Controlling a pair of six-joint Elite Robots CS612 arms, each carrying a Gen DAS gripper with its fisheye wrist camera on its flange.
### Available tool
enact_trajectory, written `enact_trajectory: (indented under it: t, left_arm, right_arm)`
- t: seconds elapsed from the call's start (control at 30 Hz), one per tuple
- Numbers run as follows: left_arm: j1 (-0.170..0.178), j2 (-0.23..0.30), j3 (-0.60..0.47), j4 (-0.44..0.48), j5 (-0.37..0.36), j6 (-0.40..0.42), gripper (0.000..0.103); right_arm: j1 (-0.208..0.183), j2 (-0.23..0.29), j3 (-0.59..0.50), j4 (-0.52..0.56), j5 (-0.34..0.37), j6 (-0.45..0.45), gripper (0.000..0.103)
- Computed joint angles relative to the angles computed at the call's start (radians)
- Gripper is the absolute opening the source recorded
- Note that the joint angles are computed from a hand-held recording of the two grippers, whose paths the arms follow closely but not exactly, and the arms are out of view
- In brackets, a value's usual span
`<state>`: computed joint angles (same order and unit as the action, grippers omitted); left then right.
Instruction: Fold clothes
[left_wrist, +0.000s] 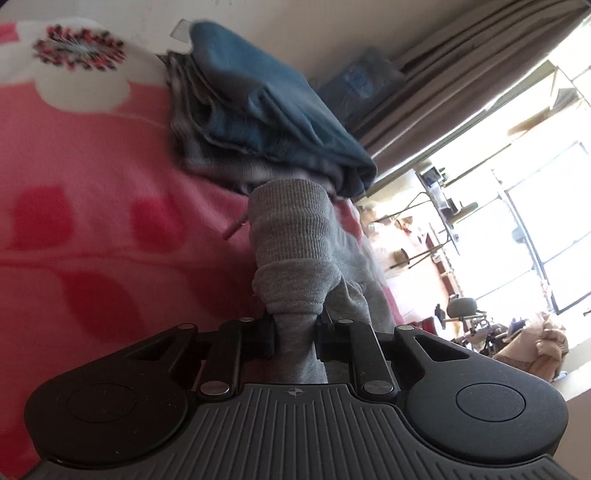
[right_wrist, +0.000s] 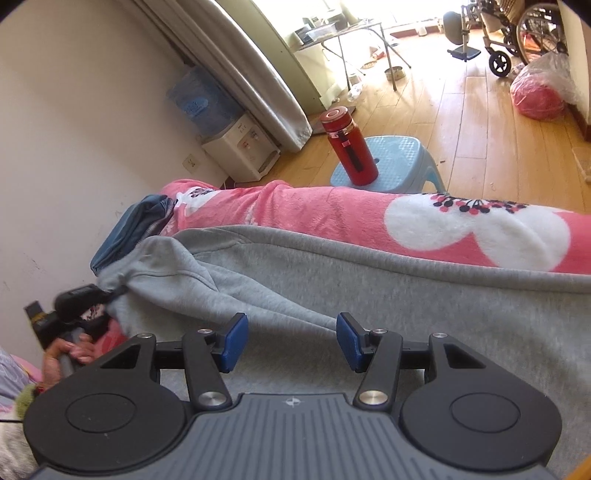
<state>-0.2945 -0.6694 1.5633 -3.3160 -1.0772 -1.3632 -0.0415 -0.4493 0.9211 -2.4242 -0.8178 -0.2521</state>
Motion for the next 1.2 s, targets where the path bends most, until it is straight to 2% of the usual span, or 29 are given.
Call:
enact_trajectory:
  t: [0.23, 0.33, 0.43, 0.53, 0.63, 0.77, 0.83, 0.9, 0.93, 1.0, 1.07, 1.2]
  left_arm:
    - [-0.017, -0.080, 0.150, 0.004, 0.022, -0.059, 0.016]
    - [-0.002, -0.064, 0.186, -0.070, -0.033, -0.068, 0.017]
    - [0.008, -0.039, 0.177, -0.076, -0.064, -0.074, 0.020]
    - [0.004, -0.032, 0.177, -0.095, -0.055, -0.065, 0.021]
    - [0.013, -0.031, 0.168, -0.090, -0.081, -0.070, 0.022]
    - [0.015, -0.037, 0.172, -0.084, -0.097, -0.091, 0.025]
    - [0.013, -0.039, 0.178, -0.090, -0.098, -0.097, 0.026]
    - [0.014, -0.038, 0.179, -0.094, -0.104, -0.109, 0.029]
    - [0.015, -0.037, 0.182, -0.103, -0.108, -0.118, 0.031]
    - [0.017, -0.035, 0.186, -0.124, -0.115, -0.136, 0.033]
    - [0.017, -0.029, 0.190, -0.153, -0.118, -0.142, 0.037]
    - [0.016, -0.016, 0.194, -0.204, -0.118, -0.124, 0.038]
  right_arm:
    - [0.000, 0.005, -0.016, 0.017, -0.020, -0.018, 0.056]
    - [0.007, 0.012, -0.034, 0.034, -0.023, -0.042, 0.056]
    - [0.024, 0.027, -0.077, 0.088, -0.048, -0.095, 0.056]
    - [0.039, 0.026, -0.087, 0.111, -0.065, -0.156, 0.056]
    - [0.053, -0.015, -0.022, 0.115, -0.058, -0.275, 0.056]
    - [0.080, -0.111, 0.159, 0.066, -0.023, -0.644, 0.055]
    - [0.097, -0.142, 0.231, 0.008, -0.019, -0.794, 0.055]
    - [0.114, -0.143, 0.249, -0.049, -0.023, -0.839, 0.055]
    - [0.121, -0.140, 0.250, -0.073, -0.022, -0.846, 0.055]
    - [0.135, -0.109, 0.196, -0.079, -0.008, -0.774, 0.055]
    - [0.151, -0.064, 0.105, -0.041, 0.014, -0.689, 0.055]
    - [0.186, 0.044, -0.107, 0.036, 0.039, -0.521, 0.055]
